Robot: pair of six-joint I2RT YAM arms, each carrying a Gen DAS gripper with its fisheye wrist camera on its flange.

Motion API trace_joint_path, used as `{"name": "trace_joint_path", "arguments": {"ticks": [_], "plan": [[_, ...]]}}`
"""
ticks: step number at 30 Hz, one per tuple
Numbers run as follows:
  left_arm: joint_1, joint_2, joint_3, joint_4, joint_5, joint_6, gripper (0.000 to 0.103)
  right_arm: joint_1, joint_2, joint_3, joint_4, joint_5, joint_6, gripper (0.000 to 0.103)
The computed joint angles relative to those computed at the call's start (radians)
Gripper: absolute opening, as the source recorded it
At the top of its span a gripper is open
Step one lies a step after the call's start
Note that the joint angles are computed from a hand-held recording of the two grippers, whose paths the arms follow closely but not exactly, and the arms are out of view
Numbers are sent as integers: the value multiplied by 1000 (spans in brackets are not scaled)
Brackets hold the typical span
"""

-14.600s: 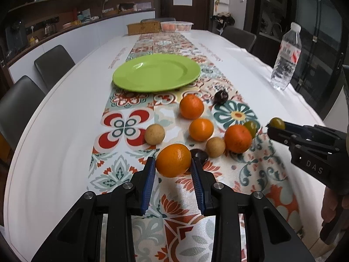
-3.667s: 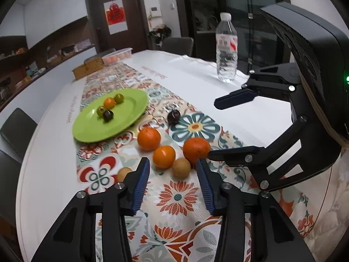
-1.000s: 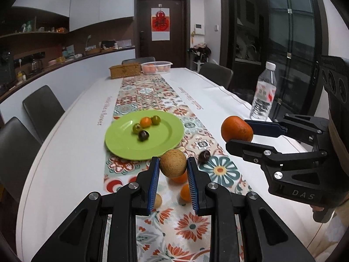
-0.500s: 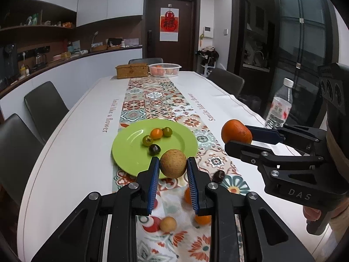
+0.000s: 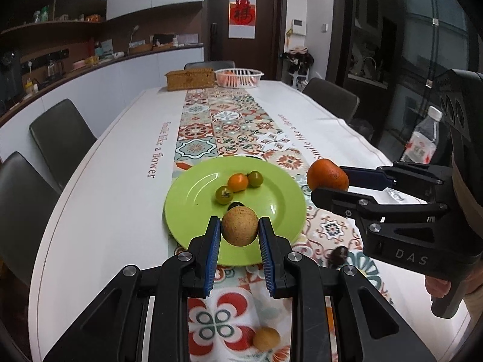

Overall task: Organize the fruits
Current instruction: 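Lower the tan fruit and orange onto the green plate and open both tools, then withdraw both open tools from the plate toward the remaining fruits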

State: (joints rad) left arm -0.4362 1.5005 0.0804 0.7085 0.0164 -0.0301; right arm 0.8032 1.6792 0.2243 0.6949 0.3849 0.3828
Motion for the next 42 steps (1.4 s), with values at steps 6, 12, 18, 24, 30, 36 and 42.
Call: {"name": "trace_joint_path", "arguments": {"ticks": [6,12,18,24,30,36,42], "plan": [[76,193,136,-5,52,29,26,-98,123,109,-32,-85,-52,41],[138,364,269,-40,108,39,26,-169,244,238,-101,-144,-95,41],[142,480,361,-66,109,28,26,-228,348,336,-154,-201,-102,41],[129,512,385,-67,80,27,31,-255,395,362,-152,-231,-98,41],[111,455,317,-18,34,30,49,-237,379,324,-120,-191,-90,47],[66,331,195,26,-33,34,51,-182,276,217,-86,-125,-56,48],[20,110,47,9,-71,-5,51,-84,128,100,-86,-30,16,54]]}}
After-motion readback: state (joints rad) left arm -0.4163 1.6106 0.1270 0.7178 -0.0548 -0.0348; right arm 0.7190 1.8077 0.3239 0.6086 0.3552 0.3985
